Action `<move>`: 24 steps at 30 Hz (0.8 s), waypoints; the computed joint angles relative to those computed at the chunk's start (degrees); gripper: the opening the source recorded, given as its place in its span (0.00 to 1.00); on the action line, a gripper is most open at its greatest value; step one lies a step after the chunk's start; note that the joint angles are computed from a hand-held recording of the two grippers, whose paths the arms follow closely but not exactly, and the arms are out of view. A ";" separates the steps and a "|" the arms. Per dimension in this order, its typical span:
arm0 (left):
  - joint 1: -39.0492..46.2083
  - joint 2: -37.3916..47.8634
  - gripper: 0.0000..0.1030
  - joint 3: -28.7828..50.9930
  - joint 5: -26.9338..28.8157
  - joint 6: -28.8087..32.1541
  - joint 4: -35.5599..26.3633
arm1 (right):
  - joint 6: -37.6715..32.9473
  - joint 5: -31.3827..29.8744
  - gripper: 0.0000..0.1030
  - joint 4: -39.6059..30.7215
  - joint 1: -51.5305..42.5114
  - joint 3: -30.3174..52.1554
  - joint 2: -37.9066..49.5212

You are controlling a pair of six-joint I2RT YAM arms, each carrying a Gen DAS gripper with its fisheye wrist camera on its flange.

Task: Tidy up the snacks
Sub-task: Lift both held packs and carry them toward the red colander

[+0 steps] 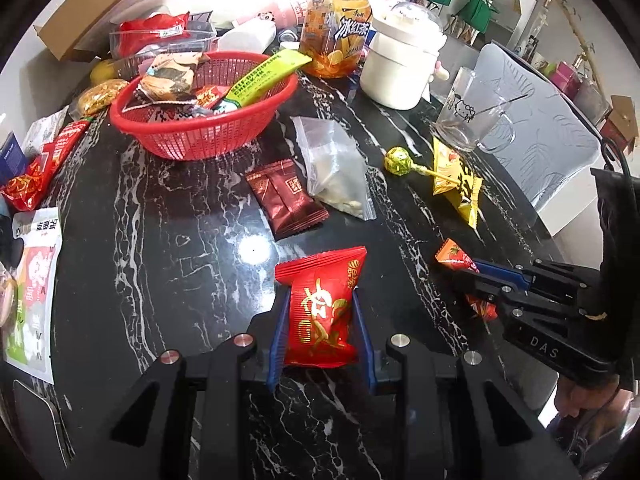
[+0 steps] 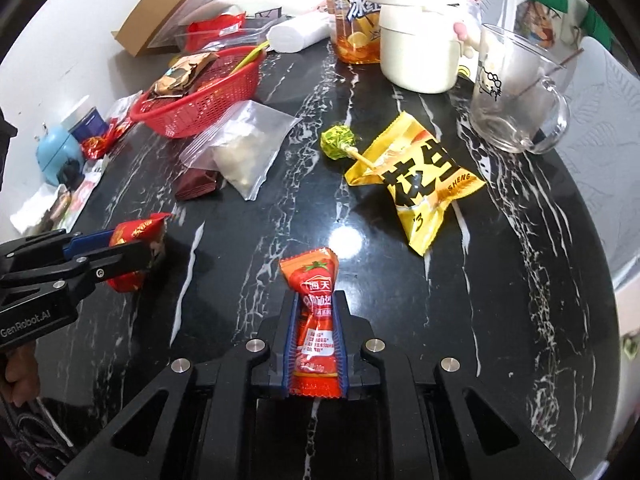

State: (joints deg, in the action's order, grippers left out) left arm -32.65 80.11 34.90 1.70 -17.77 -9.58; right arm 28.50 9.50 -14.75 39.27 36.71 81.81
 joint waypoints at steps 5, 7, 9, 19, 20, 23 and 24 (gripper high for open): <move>0.28 -1.84 0.28 0.06 0.50 0.07 -0.71 | 0.15 -1.16 0.16 -0.31 0.32 -0.26 -2.08; 0.13 -2.40 0.28 0.21 0.23 0.09 -0.93 | -0.06 -1.72 0.16 -0.59 0.37 -0.08 -2.90; 0.45 -2.94 0.28 0.42 0.87 0.21 -1.12 | -0.30 -2.10 0.16 -1.04 0.48 0.37 -3.54; 1.13 -6.01 0.28 2.43 0.77 0.75 -1.91 | -3.02 -3.26 0.15 -3.50 0.59 4.39 -5.60; 1.21 -6.26 0.28 2.69 0.68 0.84 -1.94 | -3.64 -3.47 0.15 -3.73 0.50 5.13 -5.69; 1.63 -7.14 0.28 3.89 0.25 1.10 -2.30 | -5.12 -3.58 0.15 -4.07 0.34 6.86 -5.58; 1.79 -7.35 0.28 4.31 0.18 1.16 -2.47 | -5.53 -3.27 0.15 -4.22 0.38 7.56 -5.41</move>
